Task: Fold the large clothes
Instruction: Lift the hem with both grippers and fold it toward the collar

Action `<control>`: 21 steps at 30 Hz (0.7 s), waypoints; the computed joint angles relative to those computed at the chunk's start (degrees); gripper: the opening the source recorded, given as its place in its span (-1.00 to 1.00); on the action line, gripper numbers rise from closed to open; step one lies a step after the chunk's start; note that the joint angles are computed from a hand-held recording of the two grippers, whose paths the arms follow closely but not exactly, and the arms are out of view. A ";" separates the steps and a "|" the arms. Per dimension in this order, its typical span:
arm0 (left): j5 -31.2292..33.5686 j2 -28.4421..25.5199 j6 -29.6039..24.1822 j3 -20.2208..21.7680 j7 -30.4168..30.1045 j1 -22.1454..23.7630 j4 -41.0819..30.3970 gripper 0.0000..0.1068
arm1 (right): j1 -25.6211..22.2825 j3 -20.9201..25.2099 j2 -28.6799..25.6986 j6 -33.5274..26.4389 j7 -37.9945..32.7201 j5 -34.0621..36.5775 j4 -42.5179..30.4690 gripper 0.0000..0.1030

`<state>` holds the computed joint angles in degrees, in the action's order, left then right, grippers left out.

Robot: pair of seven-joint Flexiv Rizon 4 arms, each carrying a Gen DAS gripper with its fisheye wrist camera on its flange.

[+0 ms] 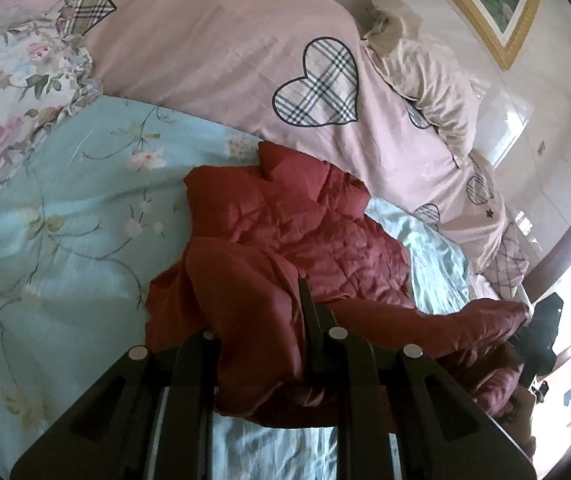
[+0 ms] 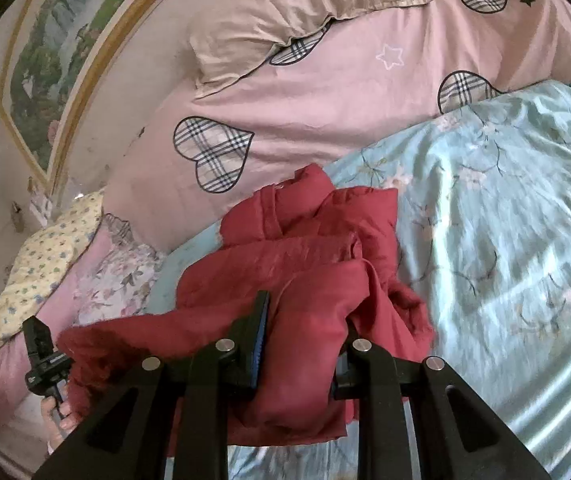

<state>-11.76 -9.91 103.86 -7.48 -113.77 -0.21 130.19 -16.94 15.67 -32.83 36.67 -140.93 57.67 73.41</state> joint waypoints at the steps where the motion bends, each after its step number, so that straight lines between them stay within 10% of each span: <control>1: -0.17 -0.36 -0.26 0.73 0.20 -0.52 -0.58 -0.70 | 0.43 -0.05 -0.36 0.51 0.20 0.02 -0.56 -0.57; 8: -2.81 -4.70 -2.46 10.27 2.44 -8.61 -6.93 -0.69 | 3.11 0.85 -4.27 5.64 2.41 -0.89 -5.42 -0.56; 21: -6.04 -15.51 -4.41 12.61 4.77 -8.15 -20.41 -0.68 | 7.68 2.25 -14.46 9.74 15.11 -9.82 -18.79 -0.52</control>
